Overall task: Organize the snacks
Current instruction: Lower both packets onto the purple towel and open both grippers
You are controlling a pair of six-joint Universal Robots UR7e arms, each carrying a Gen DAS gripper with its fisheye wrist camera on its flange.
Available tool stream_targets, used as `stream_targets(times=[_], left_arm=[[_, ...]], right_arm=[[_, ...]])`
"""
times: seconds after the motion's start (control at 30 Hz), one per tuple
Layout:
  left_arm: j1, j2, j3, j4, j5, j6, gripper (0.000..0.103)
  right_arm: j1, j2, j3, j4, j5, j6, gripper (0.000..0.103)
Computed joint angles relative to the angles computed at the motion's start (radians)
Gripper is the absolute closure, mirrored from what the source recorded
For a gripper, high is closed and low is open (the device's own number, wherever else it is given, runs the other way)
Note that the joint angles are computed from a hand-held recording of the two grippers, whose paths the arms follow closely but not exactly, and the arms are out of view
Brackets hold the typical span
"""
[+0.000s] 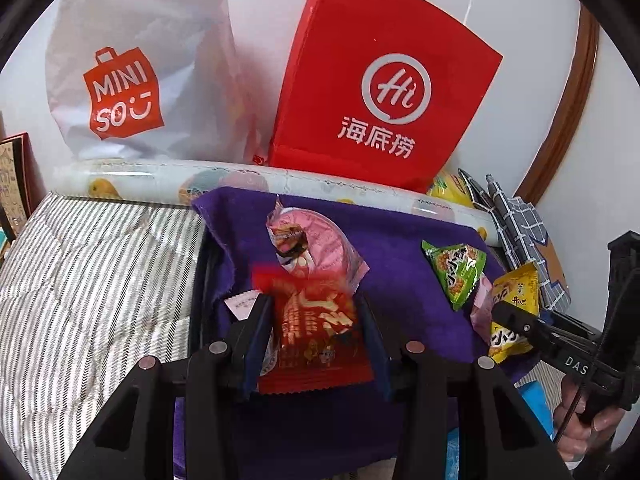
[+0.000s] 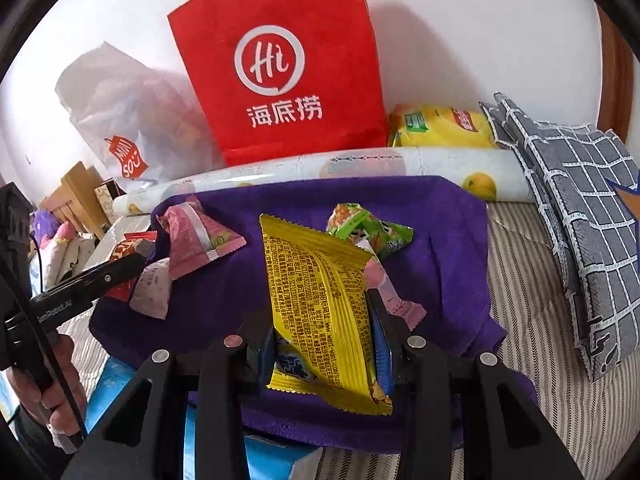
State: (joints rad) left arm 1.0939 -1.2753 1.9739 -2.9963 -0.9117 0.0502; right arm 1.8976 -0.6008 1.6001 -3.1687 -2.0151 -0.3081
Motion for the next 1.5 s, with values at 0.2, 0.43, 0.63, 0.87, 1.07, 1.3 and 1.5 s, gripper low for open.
stream_targets(times=[0.2, 0.43, 0.63, 0.87, 1.07, 1.3, 1.5], left_arm=[[-0.006, 0.005, 0.009, -0.015, -0.008, 0.024, 0.063], [-0.003, -0.006, 0.009, -0.004, -0.03, 0.005, 0.058], [-0.009, -0.008, 0.012, -0.013, -0.011, 0.001, 0.045], [-0.018, -0.021, 0.018, -0.029, -0.008, 0.003, 0.036], [-0.025, -0.044, 0.024, -0.031, -0.025, -0.022, 0.033], [-0.056, -0.092, 0.048, -0.004, -0.036, -0.034, 0.03], [-0.082, -0.202, 0.121, 0.104, -0.022, -0.098, 0.028]], right_arm=[[0.003, 0.003, 0.002, -0.018, -0.015, -0.009, 0.062], [0.008, -0.005, 0.017, -0.066, -0.018, -0.025, 0.036], [0.021, -0.002, 0.008, -0.076, -0.064, -0.034, 0.02], [0.037, -0.016, 0.038, -0.179, -0.072, -0.052, 0.019], [0.069, -0.094, 0.148, -0.232, -0.117, 0.013, 0.019], [0.136, -0.205, 0.319, -0.212, -0.168, 0.122, 0.02], [0.206, -0.237, 0.422, -0.211, -0.173, 0.181, 0.02]])
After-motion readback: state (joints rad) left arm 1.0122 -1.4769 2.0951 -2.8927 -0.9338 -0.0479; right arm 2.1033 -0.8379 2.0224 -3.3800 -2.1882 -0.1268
